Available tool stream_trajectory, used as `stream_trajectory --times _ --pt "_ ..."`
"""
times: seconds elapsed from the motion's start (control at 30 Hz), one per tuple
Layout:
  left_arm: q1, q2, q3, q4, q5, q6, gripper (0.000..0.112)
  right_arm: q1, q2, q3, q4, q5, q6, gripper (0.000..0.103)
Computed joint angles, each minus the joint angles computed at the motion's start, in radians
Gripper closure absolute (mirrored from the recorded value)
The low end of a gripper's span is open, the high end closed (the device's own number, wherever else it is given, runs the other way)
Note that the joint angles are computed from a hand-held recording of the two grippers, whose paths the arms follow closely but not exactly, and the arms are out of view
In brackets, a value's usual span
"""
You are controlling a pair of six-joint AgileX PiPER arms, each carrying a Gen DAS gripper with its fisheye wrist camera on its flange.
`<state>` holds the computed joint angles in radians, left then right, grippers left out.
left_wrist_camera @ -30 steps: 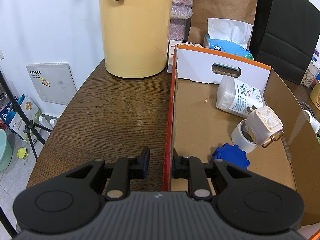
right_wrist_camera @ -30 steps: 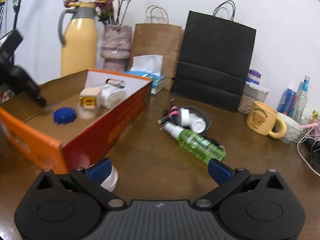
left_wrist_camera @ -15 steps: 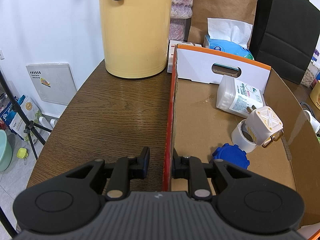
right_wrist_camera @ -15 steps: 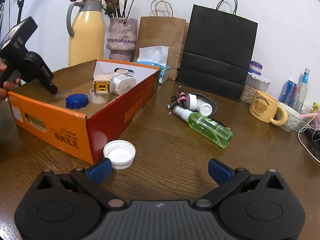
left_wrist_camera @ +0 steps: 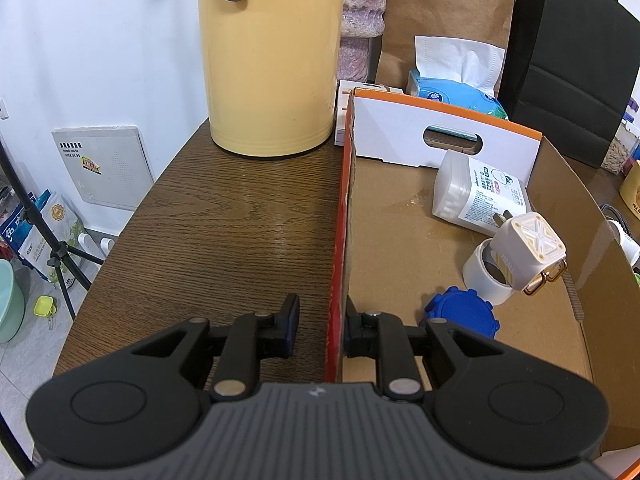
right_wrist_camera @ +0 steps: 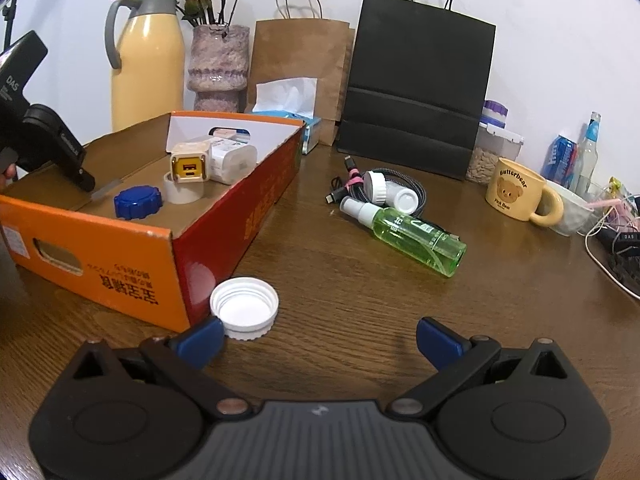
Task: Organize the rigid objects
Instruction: 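Move the right gripper to the white bottle cap and grasp it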
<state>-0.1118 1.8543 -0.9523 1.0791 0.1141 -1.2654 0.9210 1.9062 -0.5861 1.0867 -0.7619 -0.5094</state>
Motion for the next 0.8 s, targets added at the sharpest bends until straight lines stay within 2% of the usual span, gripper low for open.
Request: stream_trajectory --times 0.47,0.8 --pt "0.0 0.0 0.001 0.007 0.0 -0.007 0.091 -0.012 0.021 -0.054 0.047 0.032 -0.042 0.0" --pt "0.001 0.001 0.0 0.023 0.002 -0.022 0.091 -0.066 0.035 -0.08 -0.027 0.062 -0.021 0.002"
